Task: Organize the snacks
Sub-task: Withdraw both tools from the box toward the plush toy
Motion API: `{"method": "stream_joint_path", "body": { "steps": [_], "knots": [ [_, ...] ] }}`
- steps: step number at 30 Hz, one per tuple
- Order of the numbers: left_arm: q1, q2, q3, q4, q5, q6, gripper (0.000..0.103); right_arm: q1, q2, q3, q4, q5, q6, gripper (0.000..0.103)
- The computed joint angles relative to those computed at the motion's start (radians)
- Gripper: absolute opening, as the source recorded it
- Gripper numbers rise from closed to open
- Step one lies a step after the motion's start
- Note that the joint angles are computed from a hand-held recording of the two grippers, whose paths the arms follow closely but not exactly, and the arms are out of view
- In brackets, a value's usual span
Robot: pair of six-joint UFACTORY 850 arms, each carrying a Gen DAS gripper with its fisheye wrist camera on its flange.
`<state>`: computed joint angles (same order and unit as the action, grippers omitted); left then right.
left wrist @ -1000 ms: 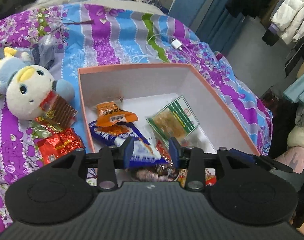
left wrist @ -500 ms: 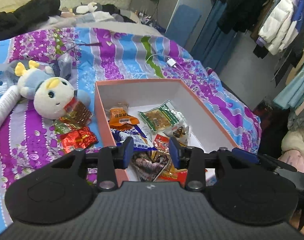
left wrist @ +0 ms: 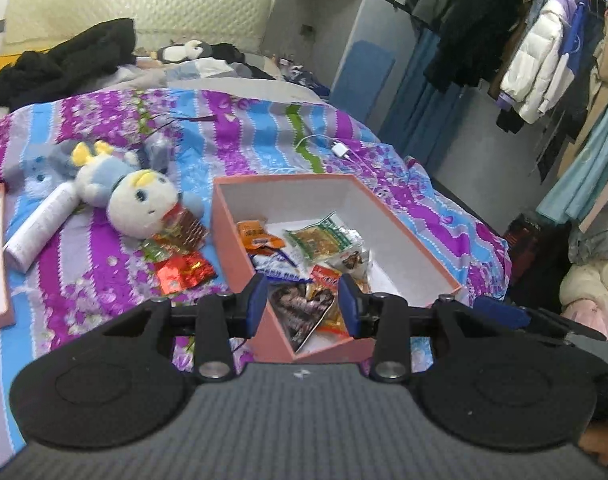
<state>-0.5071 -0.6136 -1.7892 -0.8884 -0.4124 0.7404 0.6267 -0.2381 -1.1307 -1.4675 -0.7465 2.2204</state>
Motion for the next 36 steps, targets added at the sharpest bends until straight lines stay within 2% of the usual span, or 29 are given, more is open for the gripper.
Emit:
{"method": "stream_joint_path", "body": {
  "steps": [13, 18, 28, 33, 36],
  "knots": [
    [0.012, 0.251, 0.377, -0.279, 0.142, 0.257, 0.045, 0.109, 0.028, 0.038, -0.034, -0.044, 0.056, 0.072],
    [0.01, 0.328, 0.495, -0.368, 0.198, 0.355, 0.049, 0.146, 0.024, 0.049, -0.037, -0.05, 0.075, 0.072],
    [0.051, 0.371, 0.598, -0.441, 0.233, 0.368, 0.051, 0.175, -0.023, 0.036, -0.048, -0.01, 0.077, 0.072],
    [0.079, 0.349, 0.597, -0.524, 0.219, 0.443, 0.058, 0.175, -0.06, 0.006, -0.06, 0.002, 0.049, 0.072],
    [0.096, 0.32, 0.579, -0.526, 0.204, 0.442, 0.06, 0.17, -0.091, -0.021, -0.062, 0.015, 0.018, 0.072]
  ]
}}
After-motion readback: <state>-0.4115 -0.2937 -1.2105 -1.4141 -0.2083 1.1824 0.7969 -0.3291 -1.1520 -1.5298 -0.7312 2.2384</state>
